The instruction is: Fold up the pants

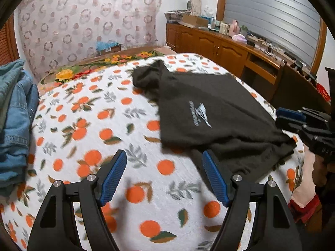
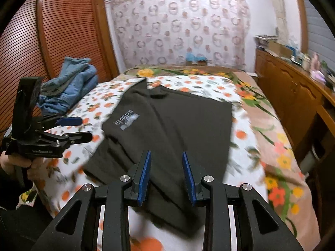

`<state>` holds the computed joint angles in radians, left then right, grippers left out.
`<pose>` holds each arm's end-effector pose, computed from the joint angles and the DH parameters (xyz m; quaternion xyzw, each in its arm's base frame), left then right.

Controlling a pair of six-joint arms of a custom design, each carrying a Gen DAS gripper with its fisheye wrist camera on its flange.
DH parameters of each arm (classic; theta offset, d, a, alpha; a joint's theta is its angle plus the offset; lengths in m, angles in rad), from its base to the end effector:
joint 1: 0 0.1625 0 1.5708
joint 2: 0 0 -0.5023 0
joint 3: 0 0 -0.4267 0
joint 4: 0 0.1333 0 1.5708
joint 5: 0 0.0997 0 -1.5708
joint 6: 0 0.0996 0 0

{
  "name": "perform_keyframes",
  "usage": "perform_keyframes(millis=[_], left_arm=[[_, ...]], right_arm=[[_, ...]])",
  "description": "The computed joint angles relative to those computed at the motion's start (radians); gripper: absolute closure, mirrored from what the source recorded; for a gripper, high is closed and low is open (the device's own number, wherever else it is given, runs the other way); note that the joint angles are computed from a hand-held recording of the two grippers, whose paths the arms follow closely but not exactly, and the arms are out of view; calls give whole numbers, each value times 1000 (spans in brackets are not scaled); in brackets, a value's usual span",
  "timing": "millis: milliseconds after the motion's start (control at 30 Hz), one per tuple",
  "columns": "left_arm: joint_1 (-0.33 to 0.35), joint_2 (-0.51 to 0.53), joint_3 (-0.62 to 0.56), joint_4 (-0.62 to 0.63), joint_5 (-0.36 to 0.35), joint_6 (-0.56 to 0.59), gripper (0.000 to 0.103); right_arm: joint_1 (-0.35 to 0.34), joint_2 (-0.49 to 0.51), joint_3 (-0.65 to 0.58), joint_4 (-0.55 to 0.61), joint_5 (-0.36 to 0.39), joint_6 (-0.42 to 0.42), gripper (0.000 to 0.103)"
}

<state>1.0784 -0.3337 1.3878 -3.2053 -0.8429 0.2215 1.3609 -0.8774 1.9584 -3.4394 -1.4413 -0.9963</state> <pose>-0.2068 -0.8077 -0.0515 0.2174 0.8746 -0.3110 0.3018 0.0050 -0.6780 0.1732 0.3760 -0.8417 0.3492 0.1680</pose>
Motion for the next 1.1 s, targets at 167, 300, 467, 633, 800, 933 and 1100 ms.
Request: perform_keyframes(millis=[167,300,467,633,800,933,1100], left_arm=[[13,-20,-10,-7,-6,15,27],[26,-36,-12,-18,-7,28,27],[47,-49,-20,-20,-11,48,27],[64,-56,-24,-3,-24,39,27],[74,-59,-29,12,-34,34,27],[77,-58,-34,24,-37,34,27],[82,-58,-37,32,-47,28,27]], right_arm=[[47,44,-67,95,-8,-32,71],[83,88,-134,177,-27,-53,71],[117,140,-218,274,-50,-71,72],[132,181,-284,368,-90,-82,72],[146,220,-334,402,-133,-86,72],[158,245,-355,399,-171,-100,78],[163,259,-371,390,-192,-103,100]])
